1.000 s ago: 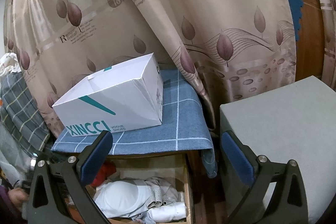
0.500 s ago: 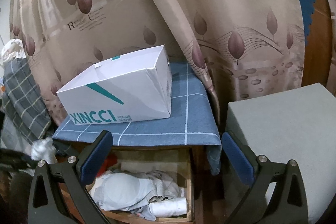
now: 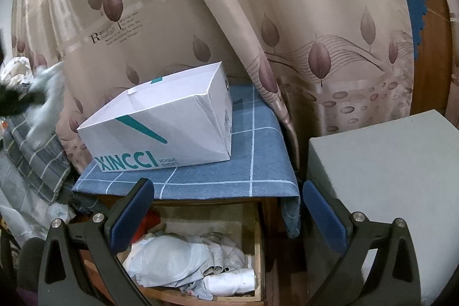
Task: Take underwear out of drawer
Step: 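Carry the white underwear into the XINCCI box and open the left gripper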
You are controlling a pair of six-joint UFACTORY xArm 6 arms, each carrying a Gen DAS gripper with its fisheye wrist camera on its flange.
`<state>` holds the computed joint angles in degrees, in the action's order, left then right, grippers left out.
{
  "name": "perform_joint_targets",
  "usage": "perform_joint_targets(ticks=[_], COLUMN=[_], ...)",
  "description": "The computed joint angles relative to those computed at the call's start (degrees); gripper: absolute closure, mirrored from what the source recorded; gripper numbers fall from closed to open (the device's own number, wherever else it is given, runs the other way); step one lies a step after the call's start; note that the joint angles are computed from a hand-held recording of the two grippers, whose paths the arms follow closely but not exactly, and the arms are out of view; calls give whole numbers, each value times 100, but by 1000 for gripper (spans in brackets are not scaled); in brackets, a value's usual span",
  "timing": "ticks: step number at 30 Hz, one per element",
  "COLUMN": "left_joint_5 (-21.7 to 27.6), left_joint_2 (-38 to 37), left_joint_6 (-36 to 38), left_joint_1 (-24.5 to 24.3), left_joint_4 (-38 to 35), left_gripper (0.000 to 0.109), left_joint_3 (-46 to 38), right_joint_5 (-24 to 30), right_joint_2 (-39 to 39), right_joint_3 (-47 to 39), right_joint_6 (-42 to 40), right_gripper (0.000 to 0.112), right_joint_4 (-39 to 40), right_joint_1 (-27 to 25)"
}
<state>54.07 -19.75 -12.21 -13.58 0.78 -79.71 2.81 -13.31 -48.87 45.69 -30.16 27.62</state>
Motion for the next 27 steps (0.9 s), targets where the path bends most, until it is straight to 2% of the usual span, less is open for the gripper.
perform_joint_targets(ticks=[6, 12, 21, 27], left_joint_5=[165, 452, 800, 827], left_joint_2=[1538, 2545, 3087, 3154], left_joint_6=[44, -58, -320, -479], left_joint_1=[315, 508, 654, 552], left_joint_4=[255, 439, 737, 1226], left_gripper=[77, 77, 76, 69], left_joint_3=[-1288, -2072, -2340, -2277], right_joint_5=[-31, -136, -115, -94], right_joint_2=[-120, -234, -252, -232], right_joint_3=[114, 281, 333, 319], right_joint_6=[-69, -286, -658, -726], right_gripper=[9, 9, 9, 9], right_joint_4=[41, 400, 822, 862], right_joint_1=[-44, -110, -90, -73])
